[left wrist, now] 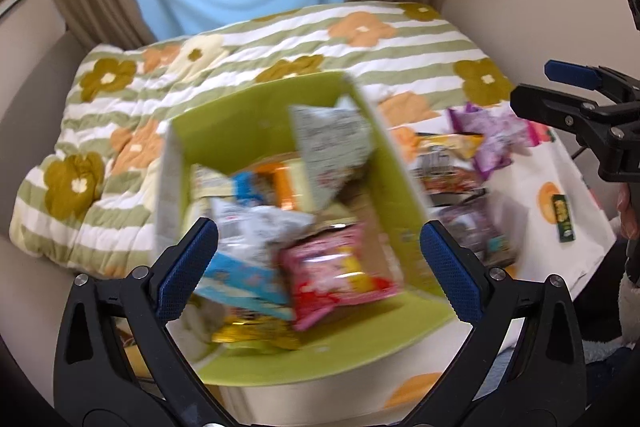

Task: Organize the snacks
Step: 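Withdraw both tools from the box back over the remaining snacks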

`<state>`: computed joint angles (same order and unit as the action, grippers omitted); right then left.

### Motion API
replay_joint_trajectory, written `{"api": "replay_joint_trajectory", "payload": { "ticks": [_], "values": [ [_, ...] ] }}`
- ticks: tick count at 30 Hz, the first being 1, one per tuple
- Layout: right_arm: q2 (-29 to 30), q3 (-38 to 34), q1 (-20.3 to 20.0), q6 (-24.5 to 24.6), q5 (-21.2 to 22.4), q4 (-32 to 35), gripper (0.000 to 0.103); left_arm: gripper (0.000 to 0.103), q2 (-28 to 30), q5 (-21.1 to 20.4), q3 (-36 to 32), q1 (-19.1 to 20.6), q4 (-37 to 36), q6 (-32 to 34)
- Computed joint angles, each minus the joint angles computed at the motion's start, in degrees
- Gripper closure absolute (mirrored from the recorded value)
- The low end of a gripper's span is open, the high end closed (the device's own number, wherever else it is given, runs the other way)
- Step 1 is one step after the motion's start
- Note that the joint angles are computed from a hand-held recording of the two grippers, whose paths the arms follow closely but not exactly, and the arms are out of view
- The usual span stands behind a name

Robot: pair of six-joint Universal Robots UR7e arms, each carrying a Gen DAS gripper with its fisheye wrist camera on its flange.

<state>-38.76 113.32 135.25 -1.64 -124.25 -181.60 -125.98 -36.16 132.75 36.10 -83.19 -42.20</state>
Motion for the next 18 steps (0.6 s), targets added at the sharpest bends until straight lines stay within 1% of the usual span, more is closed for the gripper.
{"api": "replay_joint_trajectory", "payload": {
  "ticks": [4,7,11,16,18],
  "values": [
    [-6.18,6.65,-1.41,-1.05,-1.75,-1.54,0.001,0.002,4.66,-2.63,3.01,-4.59,-4.62,-4.50],
    [-11.12,11.72,-2.99,-1.26,-2.63,-2.21,0.001,0.002,8.42,-4.47,4.93,-6.95,-8.73,-6.84],
    [-17.09,18.11,-5.51,-1.92,-3.50,-4.02,0.001,0.002,14.92,-5.82,7.65,-9.89,-14.15,-11.92],
    [-22.52,24.96,-9.98,-4.05,-3.45,-6.87,0.001,0.002,23.32,-5.80,9.79,-11.13,-19.03,-18.50],
    [-24.29,27.44,-12.19,-5.13,-2.93,-7.59,0.001,0.002,26.92,-5.30,9.97,-10.46,-20.80,-20.35]
  ]
}}
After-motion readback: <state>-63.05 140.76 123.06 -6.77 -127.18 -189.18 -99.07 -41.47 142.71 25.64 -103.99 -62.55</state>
